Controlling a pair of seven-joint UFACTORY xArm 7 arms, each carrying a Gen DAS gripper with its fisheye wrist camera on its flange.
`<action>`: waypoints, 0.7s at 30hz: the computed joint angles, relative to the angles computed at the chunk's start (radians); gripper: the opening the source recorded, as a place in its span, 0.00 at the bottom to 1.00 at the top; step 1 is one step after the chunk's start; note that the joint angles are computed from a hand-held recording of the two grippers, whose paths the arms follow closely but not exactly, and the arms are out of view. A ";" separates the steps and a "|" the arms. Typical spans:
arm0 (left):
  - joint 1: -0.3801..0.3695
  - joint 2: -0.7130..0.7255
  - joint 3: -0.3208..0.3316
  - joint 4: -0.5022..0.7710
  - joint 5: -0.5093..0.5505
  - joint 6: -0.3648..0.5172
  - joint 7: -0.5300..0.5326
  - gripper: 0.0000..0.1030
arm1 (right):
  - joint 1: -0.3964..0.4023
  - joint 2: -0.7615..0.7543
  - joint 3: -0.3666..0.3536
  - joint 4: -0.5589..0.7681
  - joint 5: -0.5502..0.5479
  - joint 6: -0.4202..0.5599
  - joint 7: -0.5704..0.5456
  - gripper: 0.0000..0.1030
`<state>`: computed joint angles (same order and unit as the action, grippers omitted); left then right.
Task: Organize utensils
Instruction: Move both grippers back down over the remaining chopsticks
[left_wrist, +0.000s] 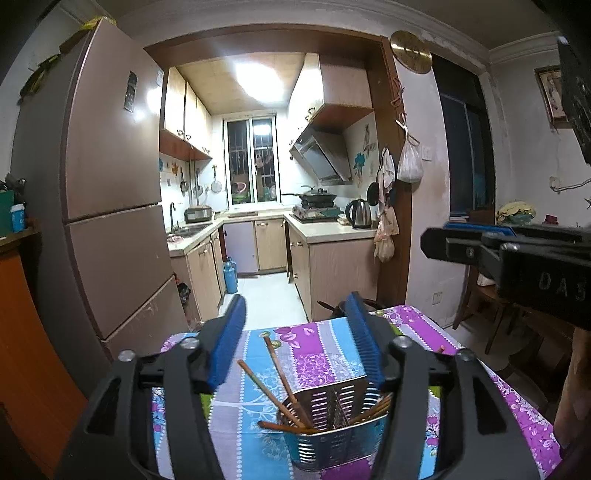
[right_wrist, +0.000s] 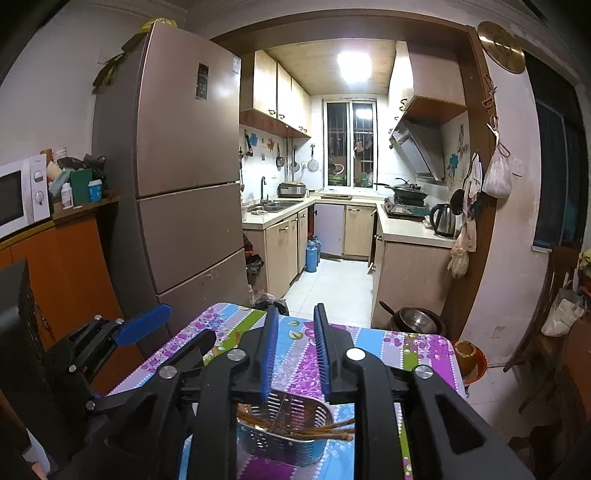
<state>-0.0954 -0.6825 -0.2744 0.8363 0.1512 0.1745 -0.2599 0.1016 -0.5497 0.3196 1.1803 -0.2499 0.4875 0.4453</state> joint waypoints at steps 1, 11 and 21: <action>-0.017 -0.021 0.017 -0.015 -0.002 0.002 0.011 0.56 | 0.006 -0.027 -0.001 -0.027 0.004 -0.011 0.009 0.32; -0.129 -0.506 0.245 -0.358 -0.048 0.039 0.231 0.80 | 0.093 -0.475 0.059 -0.452 0.074 -0.126 0.078 0.56; -0.049 -1.056 0.385 -0.629 -0.122 0.454 0.440 0.82 | 0.310 -0.702 0.288 -0.764 0.200 -0.041 0.341 0.50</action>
